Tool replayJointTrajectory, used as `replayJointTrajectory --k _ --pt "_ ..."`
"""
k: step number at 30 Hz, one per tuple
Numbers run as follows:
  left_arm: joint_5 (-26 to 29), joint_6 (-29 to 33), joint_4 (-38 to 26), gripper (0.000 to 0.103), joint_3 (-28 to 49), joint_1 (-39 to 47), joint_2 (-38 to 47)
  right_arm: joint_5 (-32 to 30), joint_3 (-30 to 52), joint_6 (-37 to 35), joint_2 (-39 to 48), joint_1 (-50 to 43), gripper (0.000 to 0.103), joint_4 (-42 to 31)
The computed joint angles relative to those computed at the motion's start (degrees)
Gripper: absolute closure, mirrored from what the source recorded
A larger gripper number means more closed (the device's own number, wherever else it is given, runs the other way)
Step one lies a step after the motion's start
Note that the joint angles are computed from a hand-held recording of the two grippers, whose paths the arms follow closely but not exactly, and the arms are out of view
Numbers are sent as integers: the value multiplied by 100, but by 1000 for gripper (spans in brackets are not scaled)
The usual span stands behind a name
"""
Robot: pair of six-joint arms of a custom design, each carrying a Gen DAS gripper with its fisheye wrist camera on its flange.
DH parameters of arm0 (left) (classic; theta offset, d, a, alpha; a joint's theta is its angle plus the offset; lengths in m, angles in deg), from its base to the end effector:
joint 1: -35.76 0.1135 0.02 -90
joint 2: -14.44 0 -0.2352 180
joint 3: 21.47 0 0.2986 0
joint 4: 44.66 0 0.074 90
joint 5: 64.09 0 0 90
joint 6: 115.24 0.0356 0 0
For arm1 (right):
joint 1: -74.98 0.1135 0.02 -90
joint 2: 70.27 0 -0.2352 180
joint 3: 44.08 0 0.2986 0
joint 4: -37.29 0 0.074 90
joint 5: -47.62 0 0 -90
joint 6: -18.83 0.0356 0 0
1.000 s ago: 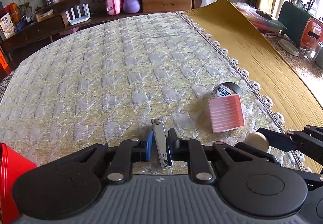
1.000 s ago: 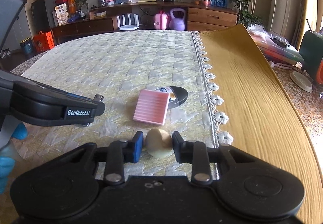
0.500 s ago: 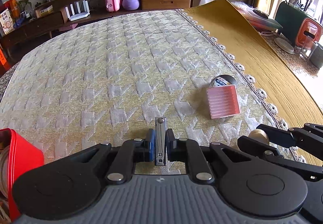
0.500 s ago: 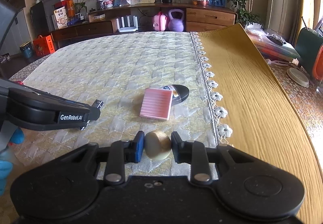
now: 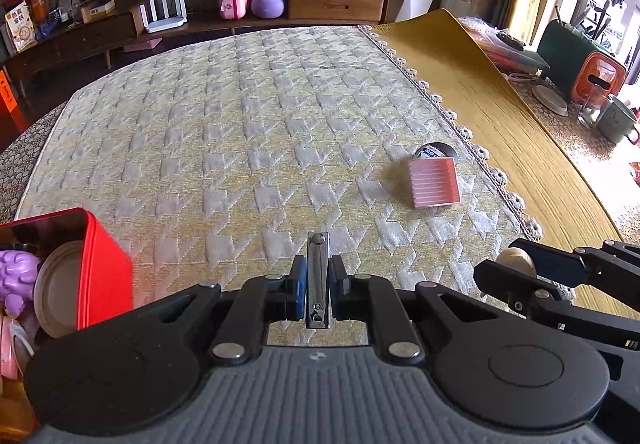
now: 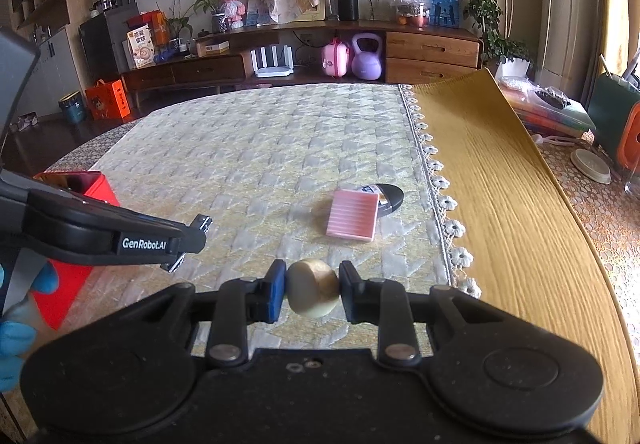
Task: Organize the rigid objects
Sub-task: 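Carry nail clipper and cream cap over the red tin box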
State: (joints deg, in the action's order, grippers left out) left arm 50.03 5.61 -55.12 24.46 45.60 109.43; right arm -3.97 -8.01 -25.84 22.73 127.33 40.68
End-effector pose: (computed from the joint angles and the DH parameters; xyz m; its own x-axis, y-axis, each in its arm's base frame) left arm 0.2884 0.0352 0.0305 -0.7042 0.3529 -0.6161 0.4769 0.8780 -0.0422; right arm 0.1738 0.1890 0.0162 -0.6262 0.1006 -0.7731 0.0718 0.9949 0.0713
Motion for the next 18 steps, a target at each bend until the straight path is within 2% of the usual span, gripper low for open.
replayJointTrajectory --k 8,18 --pt "355 516 -755 91 -223 652 -755 290 243 301 -378 590 75 -769" --pt "877 1332 -1787 91 -169 1676 -1321 588 873 516 -371 1234 75 -1540"
